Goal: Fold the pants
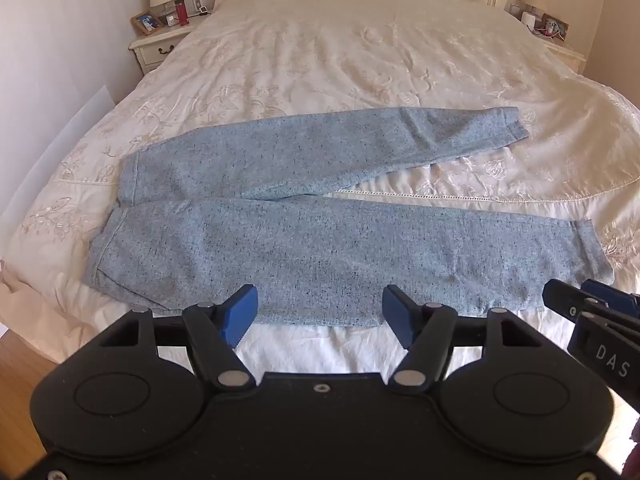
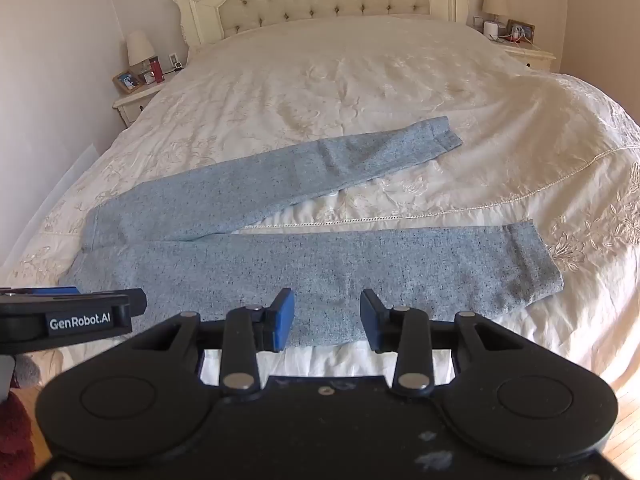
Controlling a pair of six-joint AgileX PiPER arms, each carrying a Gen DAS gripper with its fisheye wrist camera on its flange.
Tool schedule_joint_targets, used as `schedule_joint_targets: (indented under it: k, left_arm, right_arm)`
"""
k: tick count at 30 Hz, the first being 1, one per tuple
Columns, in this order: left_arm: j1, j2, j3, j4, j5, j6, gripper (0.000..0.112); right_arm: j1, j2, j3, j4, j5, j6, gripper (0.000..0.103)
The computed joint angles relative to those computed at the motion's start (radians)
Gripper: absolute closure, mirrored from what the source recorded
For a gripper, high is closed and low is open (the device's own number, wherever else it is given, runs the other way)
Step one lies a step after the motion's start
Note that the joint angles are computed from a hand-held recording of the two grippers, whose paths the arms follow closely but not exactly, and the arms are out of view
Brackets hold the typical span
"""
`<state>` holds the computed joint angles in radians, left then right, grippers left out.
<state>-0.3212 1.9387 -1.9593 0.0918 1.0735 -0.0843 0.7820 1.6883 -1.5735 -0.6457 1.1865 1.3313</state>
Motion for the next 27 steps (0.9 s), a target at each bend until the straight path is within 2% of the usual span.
schedule_joint_targets:
  k: [4,10,12,17,19,27]
  left_arm:
    - [0.002,0.006,-0.014,-0.007,0.020,0.016,0.043]
    - [0.010,-0.005,0.025,-0.017,-0.006,0.020,0.043]
    - [0.004,0.003,-0.003,-0.011,0.020,0.017,0.043]
    - [-0.019,-0.006,0.017,0.012,0.013,-0.005,0.043]
    - [-0.018,-0.007,0.017,0.009,0.015,-0.002,0.043]
    - [-0.018,-0.008,0.026,0.009,0.008,-0.006,0.043]
  right_arm:
    - [-0.003,-0.004,0.000,0.009,-0.009,0.002,0.064]
    - [0.002,0.007,-0.021,0.018,0.001,-0.001,0.064]
    - [0.007,0.003,-0.023,0.019,0.009,-0.001,0.064]
    - [0.007,0.005,-0.027,0.022,0.010,-0.003,0.064]
    - [-0.008,-0.003,0.001,0.027,-0.018,-0.014,0.064]
    - [-0.013,-0.004,0.011,0.030,-0.040,-0.031,0.064]
